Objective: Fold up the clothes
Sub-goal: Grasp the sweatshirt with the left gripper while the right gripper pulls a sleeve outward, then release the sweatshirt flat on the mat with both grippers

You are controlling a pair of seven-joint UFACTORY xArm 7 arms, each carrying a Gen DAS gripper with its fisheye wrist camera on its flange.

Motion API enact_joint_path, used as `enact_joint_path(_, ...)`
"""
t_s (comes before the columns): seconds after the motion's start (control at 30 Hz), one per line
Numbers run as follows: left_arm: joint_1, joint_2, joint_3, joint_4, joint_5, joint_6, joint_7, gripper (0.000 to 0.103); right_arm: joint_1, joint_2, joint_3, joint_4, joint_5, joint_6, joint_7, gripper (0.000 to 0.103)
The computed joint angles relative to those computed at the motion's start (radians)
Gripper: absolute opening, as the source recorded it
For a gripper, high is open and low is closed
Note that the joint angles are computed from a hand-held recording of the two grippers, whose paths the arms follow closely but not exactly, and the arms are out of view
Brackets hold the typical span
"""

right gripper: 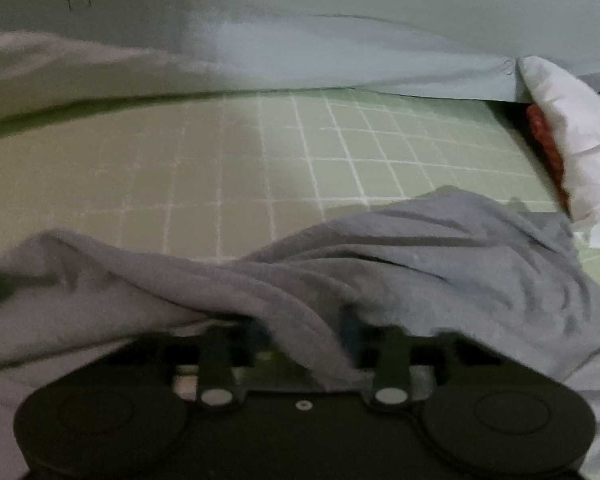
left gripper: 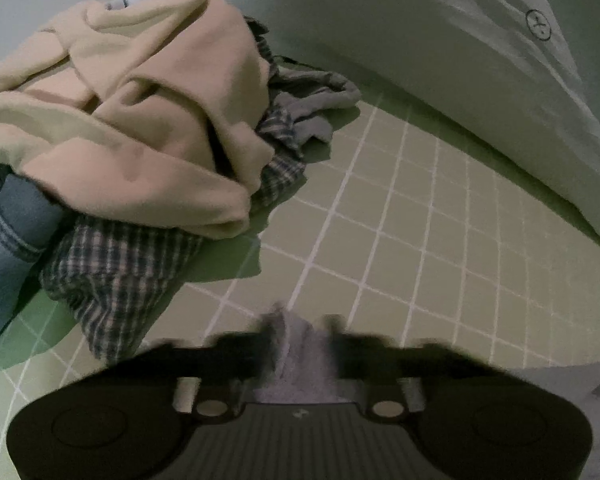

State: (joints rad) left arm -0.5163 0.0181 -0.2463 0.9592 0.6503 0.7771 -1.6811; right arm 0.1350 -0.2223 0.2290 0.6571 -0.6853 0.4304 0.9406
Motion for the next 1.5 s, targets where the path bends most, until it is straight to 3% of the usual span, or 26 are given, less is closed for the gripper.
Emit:
enact_joint_path(0.03,0.001,0.000,0.001,0.003,0.003,-0.005,0.002,0.003,-0.011,-0.012,0.006,-0.004,-0.028,-0.009,0.028,0.004)
enact_joint_path(0.23,0.010,0.010,0.011,0.096,0.176,-0.009,-0.031,0.002,-0.134,-0.109,0.038,-0.019,-0.178,-0.086,0.220,0.003)
enact_joint_path(0.43,0.006,0.070,0.042,0.315,0.405,-0.006,0.006,0.003,-0.273,-0.183,0.071,0.018,-0.287,-0.151,0.415,0.003)
enact_joint_path(0.57,-0.027,0.065,0.055,0.378,0.667,-0.006,-0.111,0.003,-0.369,-0.277,0.138,0.009,-0.371,-0.187,0.535,0.003)
enact_joint_path(0.63,-0.049,0.052,0.038,0.374,0.758,0.066,-0.156,0.003,-0.399,-0.333,0.170,-0.017,-0.394,-0.201,0.569,0.003)
enact_joint_path(0.7,-0.063,0.042,0.020,0.341,0.763,0.129,-0.170,0.003,-0.382,-0.354,0.170,-0.049,-0.361,-0.202,0.525,0.003)
enact_joint_path(0.83,-0.059,0.042,0.003,0.232,0.598,0.161,-0.147,0.008,-0.244,-0.298,0.106,-0.111,-0.181,-0.186,0.313,0.004)
enact_joint_path(0.9,-0.060,0.043,-0.002,0.182,0.449,0.189,-0.118,0.013,-0.178,-0.247,0.084,-0.121,-0.083,-0.151,0.208,0.006)
enact_joint_path(0.97,-0.055,0.014,-0.004,0.120,0.328,0.173,-0.120,0.039,-0.091,-0.203,0.028,-0.129,0.051,-0.132,0.090,0.021)
enact_joint_path(1.0,-0.053,-0.005,-0.007,0.084,0.285,0.160,-0.136,0.046,-0.056,-0.190,0.007,-0.133,0.114,-0.128,0.044,0.024)
enact_joint_path(1.07,-0.051,-0.050,-0.022,0.013,0.215,0.150,-0.170,0.069,-0.030,-0.178,0.009,-0.132,0.183,-0.114,-0.005,0.035)
enact_joint_path(1.3,-0.064,-0.090,-0.070,-0.090,-0.082,0.176,-0.086,0.073,-0.023,-0.181,0.042,-0.124,0.243,-0.123,-0.094,0.046)
enact_joint_path(1.5,-0.074,-0.128,-0.105,-0.148,-0.089,0.153,-0.103,0.077,-0.002,-0.267,0.060,-0.157,0.300,-0.097,-0.136,0.047)
